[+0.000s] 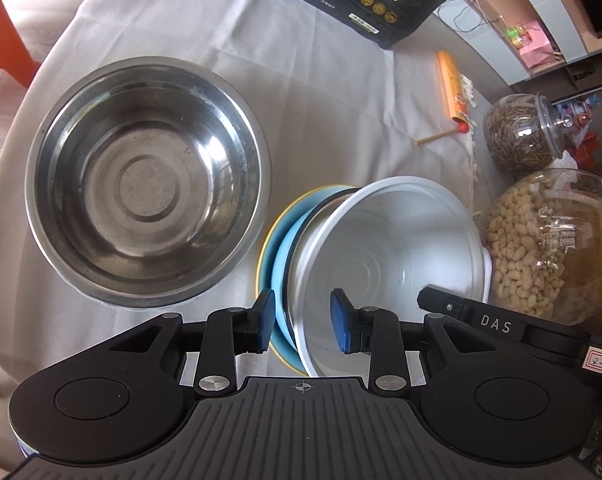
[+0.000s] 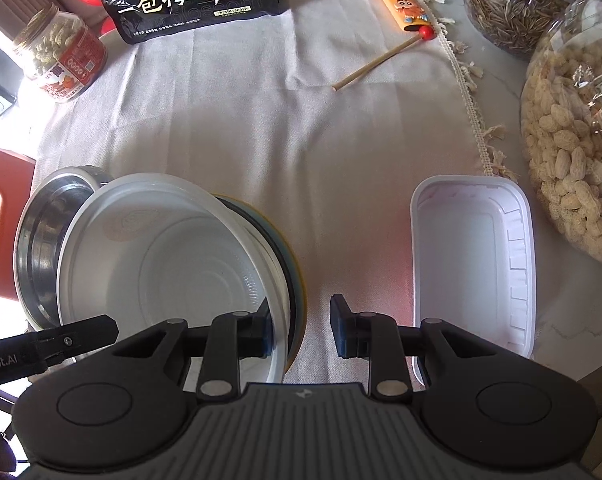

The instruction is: Organize plates and bowls

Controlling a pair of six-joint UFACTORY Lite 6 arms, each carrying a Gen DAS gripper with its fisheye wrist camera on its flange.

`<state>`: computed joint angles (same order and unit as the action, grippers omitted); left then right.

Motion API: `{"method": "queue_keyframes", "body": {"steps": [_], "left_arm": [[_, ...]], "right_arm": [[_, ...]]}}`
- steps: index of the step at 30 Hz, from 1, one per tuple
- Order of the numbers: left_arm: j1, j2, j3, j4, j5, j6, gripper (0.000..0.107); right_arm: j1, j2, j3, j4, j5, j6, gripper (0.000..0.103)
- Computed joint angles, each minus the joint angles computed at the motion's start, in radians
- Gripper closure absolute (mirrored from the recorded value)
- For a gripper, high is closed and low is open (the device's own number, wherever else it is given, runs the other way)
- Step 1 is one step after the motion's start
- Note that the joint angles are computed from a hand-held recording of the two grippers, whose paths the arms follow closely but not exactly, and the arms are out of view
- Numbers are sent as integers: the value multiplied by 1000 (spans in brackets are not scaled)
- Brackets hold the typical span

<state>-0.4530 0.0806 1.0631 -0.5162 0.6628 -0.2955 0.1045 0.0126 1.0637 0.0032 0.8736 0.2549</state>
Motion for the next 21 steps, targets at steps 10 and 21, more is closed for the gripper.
{"method": "queue_keyframes", "body": {"steps": [10, 21], "left_arm": [[134, -204, -103, 124, 42, -167, 74], [380, -164, -177, 262, 30, -157, 74]], "right_arm": [[47, 1, 198, -33, 41, -21, 69], [268, 560, 853, 67, 202, -93, 53]]}}
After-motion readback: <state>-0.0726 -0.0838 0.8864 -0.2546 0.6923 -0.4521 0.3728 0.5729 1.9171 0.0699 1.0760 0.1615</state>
